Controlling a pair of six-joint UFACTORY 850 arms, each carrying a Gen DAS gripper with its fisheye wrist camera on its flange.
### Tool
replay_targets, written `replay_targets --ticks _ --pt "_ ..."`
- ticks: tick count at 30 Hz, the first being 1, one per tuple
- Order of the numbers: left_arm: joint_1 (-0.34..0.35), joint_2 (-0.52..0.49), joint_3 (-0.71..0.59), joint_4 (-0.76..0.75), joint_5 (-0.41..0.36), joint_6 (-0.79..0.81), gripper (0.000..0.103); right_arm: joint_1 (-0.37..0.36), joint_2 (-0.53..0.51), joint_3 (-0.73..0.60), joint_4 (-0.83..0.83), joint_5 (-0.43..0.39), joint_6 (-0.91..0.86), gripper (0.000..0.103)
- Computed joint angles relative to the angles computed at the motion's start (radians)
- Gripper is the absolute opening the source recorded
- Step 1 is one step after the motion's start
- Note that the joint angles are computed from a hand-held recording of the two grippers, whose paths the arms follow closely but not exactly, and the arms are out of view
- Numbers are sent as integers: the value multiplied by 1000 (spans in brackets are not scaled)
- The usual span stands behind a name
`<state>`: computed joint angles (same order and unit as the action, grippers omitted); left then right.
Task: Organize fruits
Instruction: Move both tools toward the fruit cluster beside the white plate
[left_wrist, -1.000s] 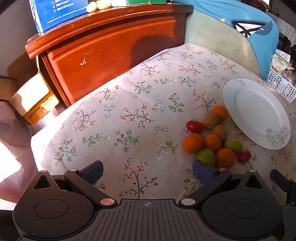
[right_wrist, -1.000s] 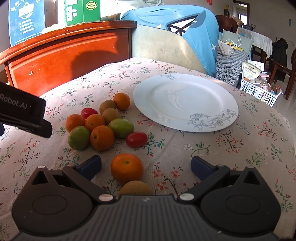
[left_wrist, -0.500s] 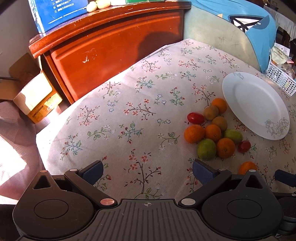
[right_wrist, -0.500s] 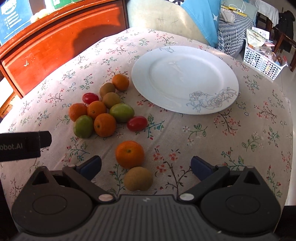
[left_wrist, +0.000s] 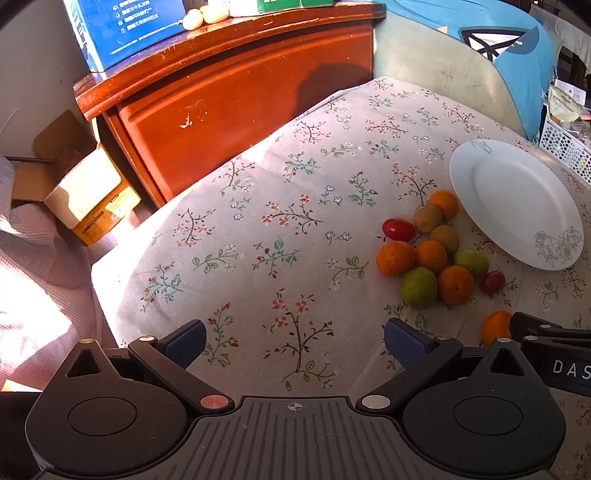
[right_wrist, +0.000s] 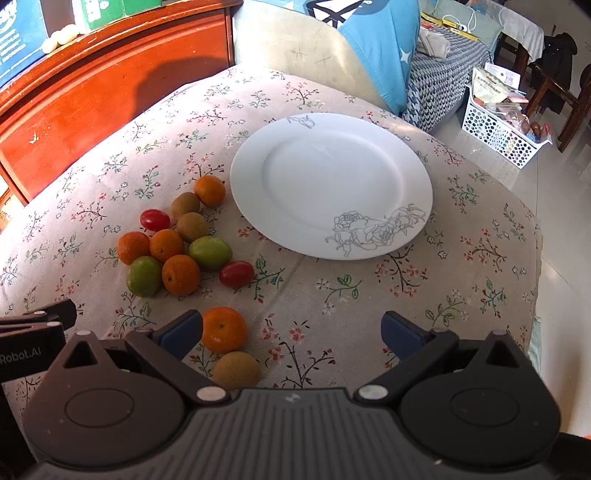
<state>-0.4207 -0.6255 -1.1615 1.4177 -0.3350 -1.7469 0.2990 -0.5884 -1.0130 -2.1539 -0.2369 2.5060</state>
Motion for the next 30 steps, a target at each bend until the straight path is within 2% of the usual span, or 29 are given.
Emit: replay_targets --ticks 4,8,16,30 --pt "-8 -4 -3 -20 -10 21 103 7 -14 -13 192 5 -178 102" --pt "-11 -14 -11 -51 -20 54 103 11 -15 -11 204 -2 -180 102" --pt "-12 -23 -17 -62 -21 72 103 29 -22 -22 320 -18 -303 101" --pt "-13 -19 -6 -10 -12 29 103 33 -20 -16 307 -24 -299 96"
